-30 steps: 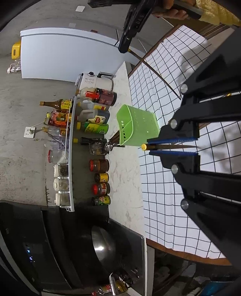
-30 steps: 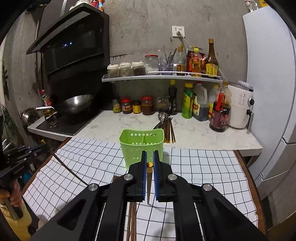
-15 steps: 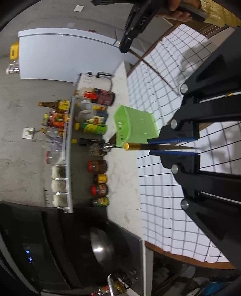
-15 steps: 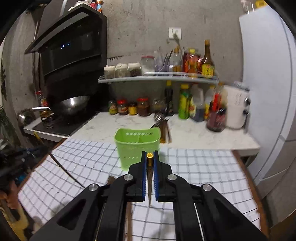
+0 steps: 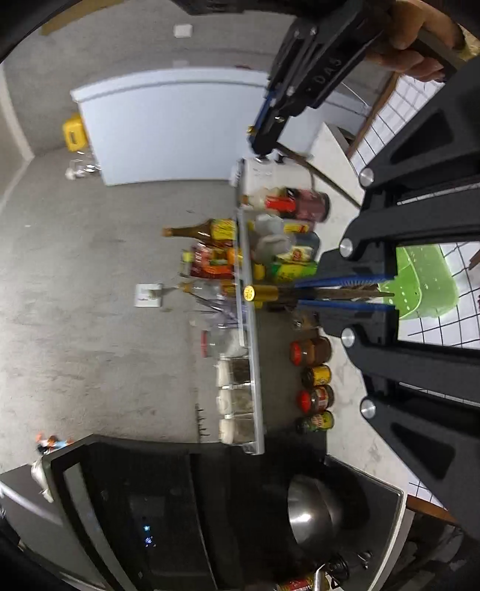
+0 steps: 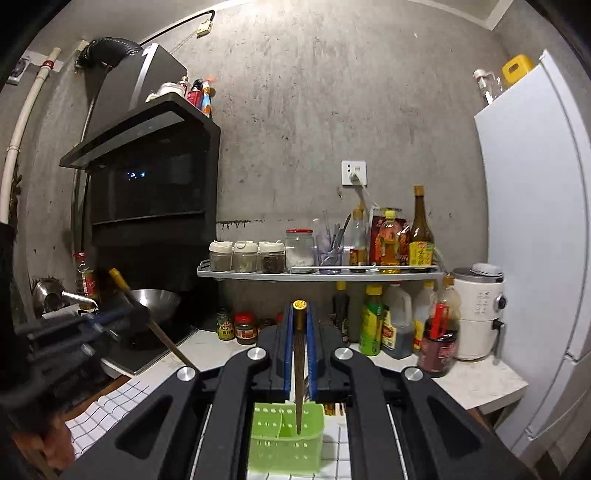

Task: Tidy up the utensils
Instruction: 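Lift the held chopsticks with both tools and carry them over the green basket, then open both tools to drop the chopsticks into the green basket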

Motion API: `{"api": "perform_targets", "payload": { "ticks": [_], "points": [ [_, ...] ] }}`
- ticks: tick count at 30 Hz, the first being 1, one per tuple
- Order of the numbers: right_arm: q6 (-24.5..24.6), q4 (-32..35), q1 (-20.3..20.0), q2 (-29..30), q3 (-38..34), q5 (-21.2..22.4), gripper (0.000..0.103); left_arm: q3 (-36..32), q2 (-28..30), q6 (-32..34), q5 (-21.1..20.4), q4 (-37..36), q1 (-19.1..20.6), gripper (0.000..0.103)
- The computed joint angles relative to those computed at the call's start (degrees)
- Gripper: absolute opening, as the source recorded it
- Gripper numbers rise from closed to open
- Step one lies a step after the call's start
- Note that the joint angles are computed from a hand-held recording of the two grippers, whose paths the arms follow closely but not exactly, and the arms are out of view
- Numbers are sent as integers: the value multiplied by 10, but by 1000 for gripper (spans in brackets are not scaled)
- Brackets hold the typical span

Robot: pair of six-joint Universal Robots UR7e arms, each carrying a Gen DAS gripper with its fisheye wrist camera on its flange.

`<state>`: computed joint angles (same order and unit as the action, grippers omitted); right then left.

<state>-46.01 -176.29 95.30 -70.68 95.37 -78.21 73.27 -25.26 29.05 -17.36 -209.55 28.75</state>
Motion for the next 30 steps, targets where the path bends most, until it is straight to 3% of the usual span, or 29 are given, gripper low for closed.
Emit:
{"api": "perform_targets", "payload": {
  "ticks": [3,7,14,17,19,20,21,22,27,30],
  "points": [
    [3,11,-5,38,-28,-13,7,19,-15,-142,-17,132,33,7],
    [-19,22,-19,64,-28,-25,7,48,-33,-252,-44,232,63,7],
    [-36,23,-27,86,-23,-63,8,50,-33,-338,-64,344,89,7],
    [-39,31,-22,88,-27,-93,10,44,-31,-343,-61,358,91,7],
    [-24,47,-20,75,-28,-102,16,49,-43,-375,-67,393,89,11],
    [-14,57,-19,66,-28,-105,28,51,-46,-378,-63,396,87,16],
    [-9,63,-19,59,-28,-103,45,56,-50,-373,-57,384,81,35],
    [-4,70,-19,44,-24,-95,50,63,-54,-352,-53,348,74,49],
    [-5,74,-16,-22,11,-93,55,93,-76,-272,-33,227,27,52],
    [-13,90,-19,-66,41,-102,56,124,-94,-280,5,219,-2,52]
  ]
}}
